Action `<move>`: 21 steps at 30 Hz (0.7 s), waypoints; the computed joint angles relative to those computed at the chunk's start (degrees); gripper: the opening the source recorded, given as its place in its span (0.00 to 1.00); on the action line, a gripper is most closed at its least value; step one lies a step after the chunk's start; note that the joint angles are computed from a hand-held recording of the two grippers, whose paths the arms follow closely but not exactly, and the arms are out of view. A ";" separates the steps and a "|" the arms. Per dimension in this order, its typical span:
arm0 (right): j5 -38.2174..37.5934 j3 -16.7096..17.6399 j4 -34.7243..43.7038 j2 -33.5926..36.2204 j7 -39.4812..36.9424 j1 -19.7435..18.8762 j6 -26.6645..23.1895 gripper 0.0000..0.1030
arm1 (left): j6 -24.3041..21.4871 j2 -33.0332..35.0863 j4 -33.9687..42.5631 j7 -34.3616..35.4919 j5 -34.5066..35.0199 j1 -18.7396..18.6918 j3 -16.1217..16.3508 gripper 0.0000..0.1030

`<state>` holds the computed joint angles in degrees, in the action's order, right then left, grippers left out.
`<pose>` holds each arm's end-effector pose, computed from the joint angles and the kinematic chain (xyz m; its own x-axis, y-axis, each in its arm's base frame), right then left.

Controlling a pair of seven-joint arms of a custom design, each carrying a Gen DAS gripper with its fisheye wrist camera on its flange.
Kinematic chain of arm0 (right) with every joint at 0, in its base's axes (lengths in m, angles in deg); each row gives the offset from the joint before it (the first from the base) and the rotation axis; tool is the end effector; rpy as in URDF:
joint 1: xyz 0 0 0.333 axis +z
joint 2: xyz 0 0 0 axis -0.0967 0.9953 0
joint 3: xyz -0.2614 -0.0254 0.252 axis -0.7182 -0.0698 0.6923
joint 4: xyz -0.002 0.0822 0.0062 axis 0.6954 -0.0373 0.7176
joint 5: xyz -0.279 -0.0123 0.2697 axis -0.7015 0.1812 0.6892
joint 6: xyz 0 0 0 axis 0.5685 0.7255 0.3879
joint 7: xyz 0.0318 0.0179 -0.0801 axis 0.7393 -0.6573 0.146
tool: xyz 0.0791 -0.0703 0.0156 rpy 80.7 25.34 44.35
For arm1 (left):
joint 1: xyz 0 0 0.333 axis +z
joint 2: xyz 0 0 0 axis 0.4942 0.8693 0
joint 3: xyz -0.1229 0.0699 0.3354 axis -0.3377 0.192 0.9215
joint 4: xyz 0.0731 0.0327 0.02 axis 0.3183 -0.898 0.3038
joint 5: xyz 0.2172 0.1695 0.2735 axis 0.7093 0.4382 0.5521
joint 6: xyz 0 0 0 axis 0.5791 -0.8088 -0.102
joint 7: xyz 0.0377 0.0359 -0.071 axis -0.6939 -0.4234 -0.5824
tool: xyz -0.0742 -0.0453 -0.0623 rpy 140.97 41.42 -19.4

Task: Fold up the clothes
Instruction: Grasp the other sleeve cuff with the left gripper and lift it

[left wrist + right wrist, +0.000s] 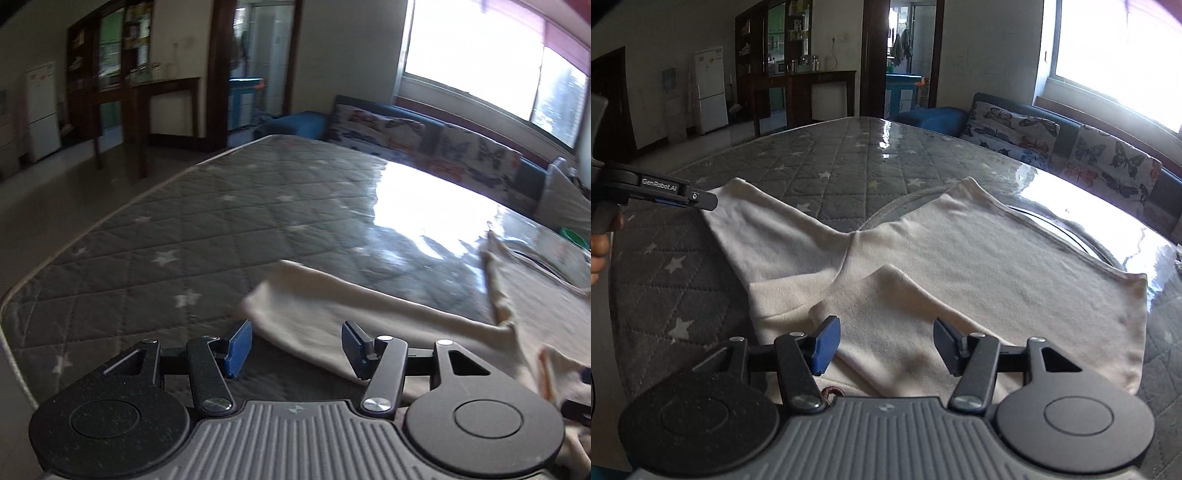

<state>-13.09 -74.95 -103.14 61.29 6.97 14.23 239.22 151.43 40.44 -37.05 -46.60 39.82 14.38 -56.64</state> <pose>0.5863 0.2514 0.4489 0.5168 -0.8552 0.0382 -0.5488 -0.3652 -0.7520 0.6177 -0.2548 0.4475 0.2755 -0.9559 0.1017 -0.6037 -0.2544 -0.7555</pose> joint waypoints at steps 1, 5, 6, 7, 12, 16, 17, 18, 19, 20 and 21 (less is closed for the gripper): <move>0.21 0.31 0.14 0.00 -0.22 -0.25 0.15 0.56 | -0.67 0.25 0.19 0.17 -1.01 0.22 0.02 0.55; 1.41 2.04 0.01 -0.15 -1.77 -1.54 1.09 0.56 | -1.83 1.16 1.01 1.25 -3.91 0.81 0.10 0.54; 1.81 2.56 -0.17 -0.27 -2.28 -1.94 1.39 0.56 | -2.07 1.35 1.22 1.50 -4.39 0.82 0.13 0.53; 2.30 3.18 -0.38 -0.41 -2.85 -2.42 1.71 0.56 | -2.27 1.45 1.41 1.34 -4.20 0.63 0.29 0.52; 4.35 5.66 -0.84 -0.56 -4.97 -4.27 3.27 0.57 | -4.80 2.46 3.15 0.68 -4.77 -0.14 0.56 0.32; 7.32 10.20 -2.01 -1.36 -7.43 -8.35 5.22 0.60 | -3.94 2.73 3.38 -1.59 -4.22 -0.28 0.99 0.14; 7.80 10.90 -2.18 -1.43 -7.63 -8.95 5.76 0.60 | -2.65 2.64 3.10 -2.71 -4.09 -0.03 1.08 0.11; 8.02 11.41 -2.23 -1.41 -7.67 -9.39 6.16 0.60 | -0.67 2.32 2.52 -4.61 -3.11 0.20 1.45 0.11; 8.52 13.32 -2.56 -1.56 -8.09 -11.21 6.68 0.60 | 0.62 2.02 2.19 -6.56 -1.44 -0.01 1.85 0.10; 9.03 15.84 -2.99 -1.74 -8.52 -13.63 7.36 0.60 | 1.90 1.28 1.47 -8.98 1.34 -0.46 2.34 0.10; 9.25 18.46 -3.46 -1.88 -8.70 -16.19 8.07 0.60 | 3.06 0.55 0.81 -11.63 4.41 -0.82 2.69 0.10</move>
